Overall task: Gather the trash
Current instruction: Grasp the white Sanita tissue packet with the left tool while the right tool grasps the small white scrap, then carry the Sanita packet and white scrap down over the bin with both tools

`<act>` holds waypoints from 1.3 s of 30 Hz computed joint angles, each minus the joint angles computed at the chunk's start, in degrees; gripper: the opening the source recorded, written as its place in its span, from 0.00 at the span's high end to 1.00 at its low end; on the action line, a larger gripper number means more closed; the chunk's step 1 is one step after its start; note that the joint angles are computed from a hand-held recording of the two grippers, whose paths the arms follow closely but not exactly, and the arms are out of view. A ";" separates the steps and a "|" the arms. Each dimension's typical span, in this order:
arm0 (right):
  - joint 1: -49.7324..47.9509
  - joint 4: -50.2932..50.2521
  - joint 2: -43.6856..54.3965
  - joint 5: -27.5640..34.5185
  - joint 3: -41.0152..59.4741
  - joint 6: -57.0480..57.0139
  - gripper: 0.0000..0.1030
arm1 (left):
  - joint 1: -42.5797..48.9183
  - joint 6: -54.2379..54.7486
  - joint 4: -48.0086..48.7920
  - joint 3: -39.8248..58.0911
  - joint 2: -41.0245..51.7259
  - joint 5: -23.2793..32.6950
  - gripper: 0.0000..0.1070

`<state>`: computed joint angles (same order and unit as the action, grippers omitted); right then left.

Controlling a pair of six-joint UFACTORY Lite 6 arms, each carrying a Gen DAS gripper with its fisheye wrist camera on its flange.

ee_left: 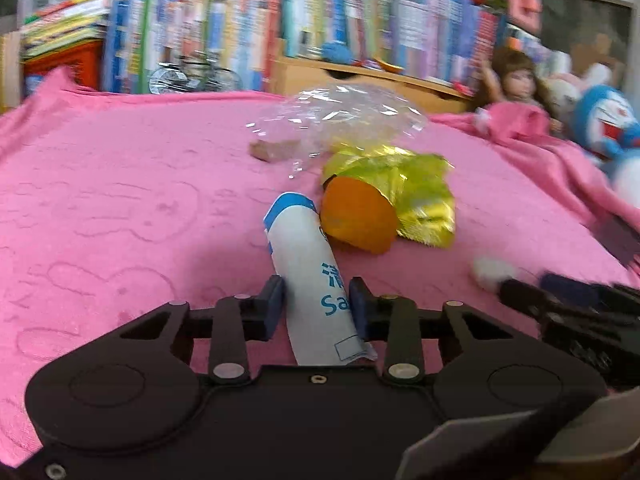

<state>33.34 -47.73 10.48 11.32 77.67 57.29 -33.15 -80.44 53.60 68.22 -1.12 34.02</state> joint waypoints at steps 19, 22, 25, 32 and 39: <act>1.93 0.20 7.47 3.30 8.08 -1.39 0.24 | -4.44 5.38 -0.68 -1.62 -2.33 4.42 0.41; 2.18 -2.49 7.10 2.74 7.28 1.51 0.40 | -4.55 1.94 0.33 -1.37 -1.88 4.54 0.41; 2.55 -5.94 5.61 1.35 5.39 4.84 0.50 | -3.77 -2.02 1.16 -2.79 -3.28 2.38 0.67; 3.45 -17.28 -0.70 -1.79 -0.55 16.40 0.50 | -4.80 -1.54 1.12 -4.18 -6.34 4.24 0.75; 4.85 -15.87 -10.13 -3.84 -9.62 16.87 0.50 | -10.39 0.04 0.33 -8.08 -13.82 8.16 0.75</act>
<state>38.19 -63.59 0.35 7.48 68.05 74.16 -43.54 -80.40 53.93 60.14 -14.94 42.18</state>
